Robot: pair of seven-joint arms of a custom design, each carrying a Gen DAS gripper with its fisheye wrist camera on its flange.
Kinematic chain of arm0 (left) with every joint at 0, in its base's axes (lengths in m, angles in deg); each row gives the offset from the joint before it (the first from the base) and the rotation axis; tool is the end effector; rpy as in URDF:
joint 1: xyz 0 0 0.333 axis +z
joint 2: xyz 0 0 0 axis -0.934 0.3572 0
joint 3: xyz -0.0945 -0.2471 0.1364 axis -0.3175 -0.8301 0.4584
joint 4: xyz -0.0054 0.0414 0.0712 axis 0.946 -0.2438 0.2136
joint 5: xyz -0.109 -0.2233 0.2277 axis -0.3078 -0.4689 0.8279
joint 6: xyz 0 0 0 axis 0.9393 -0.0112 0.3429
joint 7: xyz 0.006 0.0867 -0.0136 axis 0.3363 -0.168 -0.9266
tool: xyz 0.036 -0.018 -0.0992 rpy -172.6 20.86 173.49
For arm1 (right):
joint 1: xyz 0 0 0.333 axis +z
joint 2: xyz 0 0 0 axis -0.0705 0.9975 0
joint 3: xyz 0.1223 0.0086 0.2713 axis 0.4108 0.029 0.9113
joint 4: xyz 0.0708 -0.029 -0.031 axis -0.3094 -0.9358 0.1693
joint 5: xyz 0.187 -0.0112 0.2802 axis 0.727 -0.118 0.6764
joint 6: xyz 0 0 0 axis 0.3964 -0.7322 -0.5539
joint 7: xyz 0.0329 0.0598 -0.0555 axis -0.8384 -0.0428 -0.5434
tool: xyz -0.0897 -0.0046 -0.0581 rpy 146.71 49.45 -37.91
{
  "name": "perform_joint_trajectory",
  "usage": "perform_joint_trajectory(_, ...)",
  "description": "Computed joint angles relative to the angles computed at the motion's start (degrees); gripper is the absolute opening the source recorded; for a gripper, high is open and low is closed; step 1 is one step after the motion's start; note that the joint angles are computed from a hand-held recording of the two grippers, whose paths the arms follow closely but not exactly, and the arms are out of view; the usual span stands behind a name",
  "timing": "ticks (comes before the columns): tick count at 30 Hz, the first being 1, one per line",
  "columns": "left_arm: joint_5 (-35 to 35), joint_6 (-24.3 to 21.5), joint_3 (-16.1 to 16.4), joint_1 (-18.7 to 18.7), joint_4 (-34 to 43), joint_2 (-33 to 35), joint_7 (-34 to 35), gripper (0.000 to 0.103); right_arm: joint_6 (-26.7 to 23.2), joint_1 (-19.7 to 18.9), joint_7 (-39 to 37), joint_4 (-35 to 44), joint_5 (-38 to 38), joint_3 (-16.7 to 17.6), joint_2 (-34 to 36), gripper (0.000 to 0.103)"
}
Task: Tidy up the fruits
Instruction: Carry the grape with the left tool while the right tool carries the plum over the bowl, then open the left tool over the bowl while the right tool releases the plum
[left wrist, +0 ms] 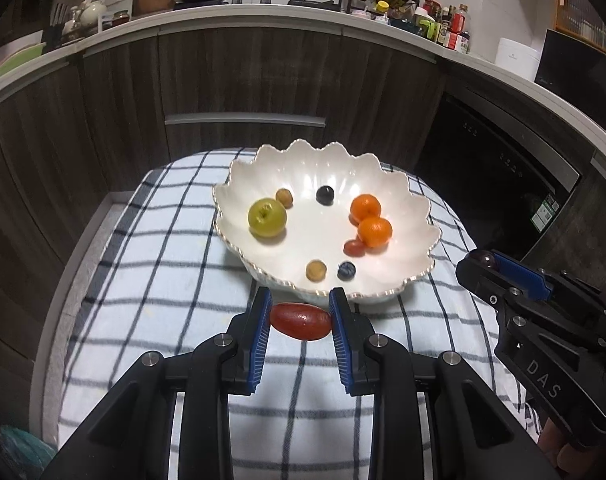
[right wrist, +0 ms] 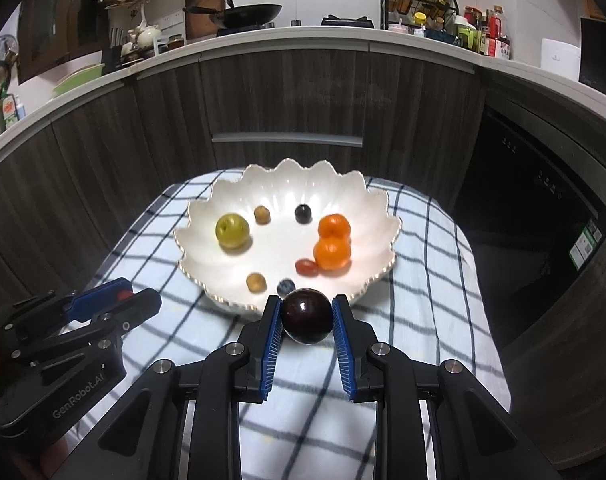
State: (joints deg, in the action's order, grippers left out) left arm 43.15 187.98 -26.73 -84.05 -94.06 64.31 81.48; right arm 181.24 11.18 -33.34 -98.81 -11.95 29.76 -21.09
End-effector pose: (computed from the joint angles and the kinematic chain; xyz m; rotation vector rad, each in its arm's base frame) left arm 0.4533 -0.2608 0.4361 -2.0444 1.4519 -0.7243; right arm 0.5175 0.1431 0.4580 -2.0794 1.1521 -0.4633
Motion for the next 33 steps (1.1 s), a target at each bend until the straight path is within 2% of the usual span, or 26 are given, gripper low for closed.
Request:
perform_joint_trajectory(7,-0.97,1.13,1.34,1.58,2.96,1.14,5.02,0.029,0.24,0.3,4.76,4.07,-3.68,0.41,2.42,0.027)
perform_joint_trajectory(14,-3.64,1.97,2.83,2.74,7.65,4.62,11.68,0.029,-0.94,0.1,13.09,10.1,-10.8,0.35,6.9,0.027)
perform_joint_trajectory(24,-10.1,2.64,4.6,2.74,13.07,9.92,21.71,0.03,-3.17,-0.04,24.11,17.38,-21.72,-0.25,13.55,0.027)
perform_joint_trajectory(29,-11.21,2.86,5.56,2.2,14.37,11.69,24.21,0.03,-3.26,-0.09,27.04,19.34,-24.87,-0.33,16.04,0.027)
perform_joint_trajectory(33,-12.97,2.92,6.02,2.14,15.0,12.91,25.77,0.03,-5.49,-0.16,29.55,21.49,-26.85,-0.49,18.23,0.027)
